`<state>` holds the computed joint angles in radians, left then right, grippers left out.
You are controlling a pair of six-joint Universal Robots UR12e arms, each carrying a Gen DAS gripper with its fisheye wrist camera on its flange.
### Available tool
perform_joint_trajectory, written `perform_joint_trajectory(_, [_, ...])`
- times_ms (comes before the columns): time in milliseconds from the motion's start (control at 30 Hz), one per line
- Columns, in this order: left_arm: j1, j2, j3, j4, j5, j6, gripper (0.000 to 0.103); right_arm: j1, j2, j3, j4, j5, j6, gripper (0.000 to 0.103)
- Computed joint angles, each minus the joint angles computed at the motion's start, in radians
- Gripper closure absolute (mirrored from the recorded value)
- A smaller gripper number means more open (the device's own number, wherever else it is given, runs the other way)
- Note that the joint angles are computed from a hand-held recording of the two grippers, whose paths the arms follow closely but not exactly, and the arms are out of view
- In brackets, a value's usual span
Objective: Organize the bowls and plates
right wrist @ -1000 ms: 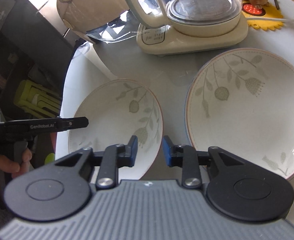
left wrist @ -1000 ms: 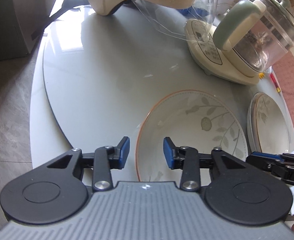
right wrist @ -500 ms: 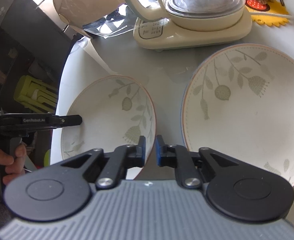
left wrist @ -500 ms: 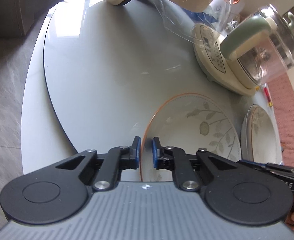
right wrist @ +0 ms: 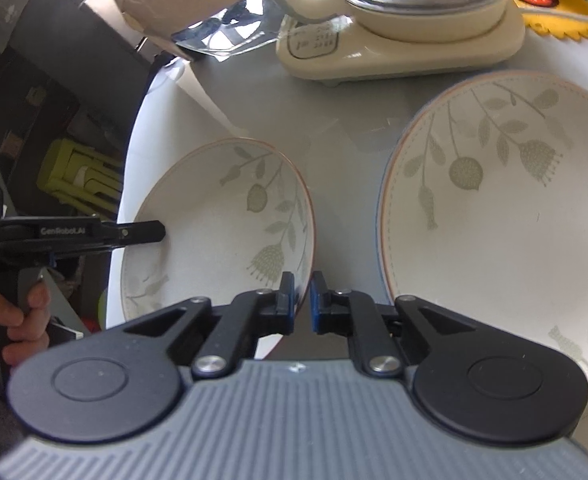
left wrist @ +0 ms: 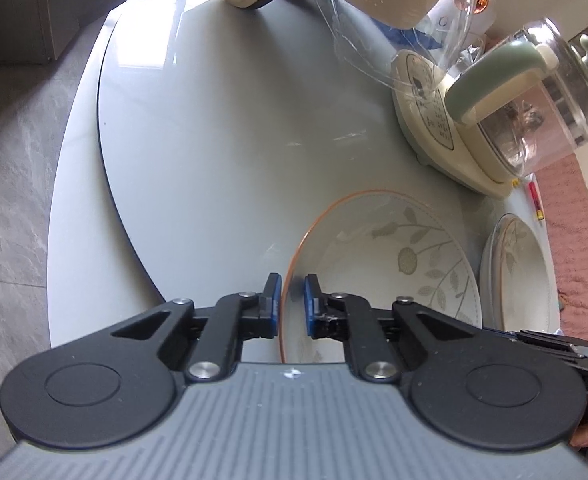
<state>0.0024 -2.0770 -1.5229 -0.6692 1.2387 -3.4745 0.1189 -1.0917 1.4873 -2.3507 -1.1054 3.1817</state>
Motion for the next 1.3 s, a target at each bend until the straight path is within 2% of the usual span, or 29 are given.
perform_joint_trajectory(133, [0.000,0.007,0.008,-0.007,-0.008,0.005,0.089,-0.010,-0.007,-0.002,0.006,0.028,0.006,0.092])
perform_joint_trajectory(467, [-0.003,0.031,0.000,0.039,-0.028,-0.017,0.090,-0.028,-0.033,0.005,-0.031,0.056,-0.005,0.092])
perform_joint_trajectory(700, [-0.024,0.035,0.013,0.078,-0.018,-0.061,0.090,-0.054,-0.050,0.010,-0.053,0.086,-0.022,0.092])
perform_joint_trajectory(833, [-0.049,0.028,0.034,0.092,0.000,-0.077,0.090,-0.073,-0.062,0.017,-0.068,0.102,-0.009,0.092])
perform_joint_trajectory(1000, [-0.085,0.019,0.063,0.115,0.034,-0.133,0.090,-0.105,-0.073,0.027,-0.080,0.126,-0.003,0.092])
perform_joint_trajectory(1100, [-0.109,0.011,0.085,0.120,0.062,-0.150,0.090,-0.126,-0.083,0.034,-0.087,0.141,-0.029,0.092])
perform_joint_trajectory(1300, [-0.148,-0.014,0.124,0.106,0.074,-0.187,0.090,-0.166,-0.087,0.034,-0.070,0.154,-0.064,0.092])
